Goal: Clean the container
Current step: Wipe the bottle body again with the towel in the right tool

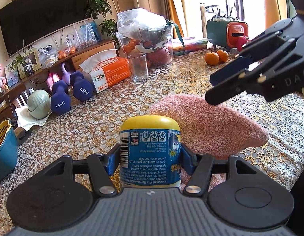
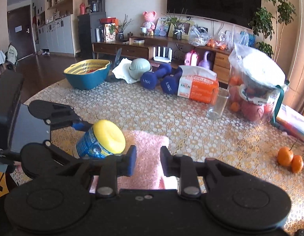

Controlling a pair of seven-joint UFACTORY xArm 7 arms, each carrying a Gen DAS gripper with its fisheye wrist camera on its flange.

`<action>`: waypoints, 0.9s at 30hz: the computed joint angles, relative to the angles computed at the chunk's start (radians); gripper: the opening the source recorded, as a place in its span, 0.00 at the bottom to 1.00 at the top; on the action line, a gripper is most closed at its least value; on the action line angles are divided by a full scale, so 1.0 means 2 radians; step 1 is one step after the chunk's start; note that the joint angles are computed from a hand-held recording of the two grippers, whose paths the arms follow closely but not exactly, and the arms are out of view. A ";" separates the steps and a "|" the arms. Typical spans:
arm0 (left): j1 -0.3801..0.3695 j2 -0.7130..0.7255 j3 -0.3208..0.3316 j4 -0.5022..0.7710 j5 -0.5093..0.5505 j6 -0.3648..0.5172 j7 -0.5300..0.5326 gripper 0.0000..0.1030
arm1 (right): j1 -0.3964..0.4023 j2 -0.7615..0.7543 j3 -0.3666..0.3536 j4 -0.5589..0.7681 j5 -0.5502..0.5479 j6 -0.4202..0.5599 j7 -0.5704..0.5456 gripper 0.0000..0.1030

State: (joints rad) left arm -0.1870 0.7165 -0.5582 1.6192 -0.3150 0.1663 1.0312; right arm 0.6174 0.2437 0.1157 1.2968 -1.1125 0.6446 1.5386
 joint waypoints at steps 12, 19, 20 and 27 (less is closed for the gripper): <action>-0.002 0.029 0.010 0.059 -0.039 0.055 -0.037 0.60 | -0.013 0.059 -0.024 0.010 0.033 -0.095 -0.030 0.82; -0.008 0.032 0.020 0.069 -0.064 0.066 -0.030 0.60 | 0.019 0.102 -0.058 0.048 0.054 -0.085 -0.070 0.86; -0.009 0.031 0.021 0.069 -0.066 0.066 -0.028 0.60 | 0.023 0.105 -0.062 0.051 0.053 -0.084 -0.066 0.85; -0.009 0.019 0.022 0.051 -0.070 0.054 -0.015 0.60 | 0.061 0.113 -0.068 0.079 0.033 0.015 -0.073 0.41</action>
State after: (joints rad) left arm -0.2059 0.7543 -0.5151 1.7222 -0.4552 0.2740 1.0021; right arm 0.7390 0.4707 -0.0199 1.4543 -1.0474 0.6738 1.3936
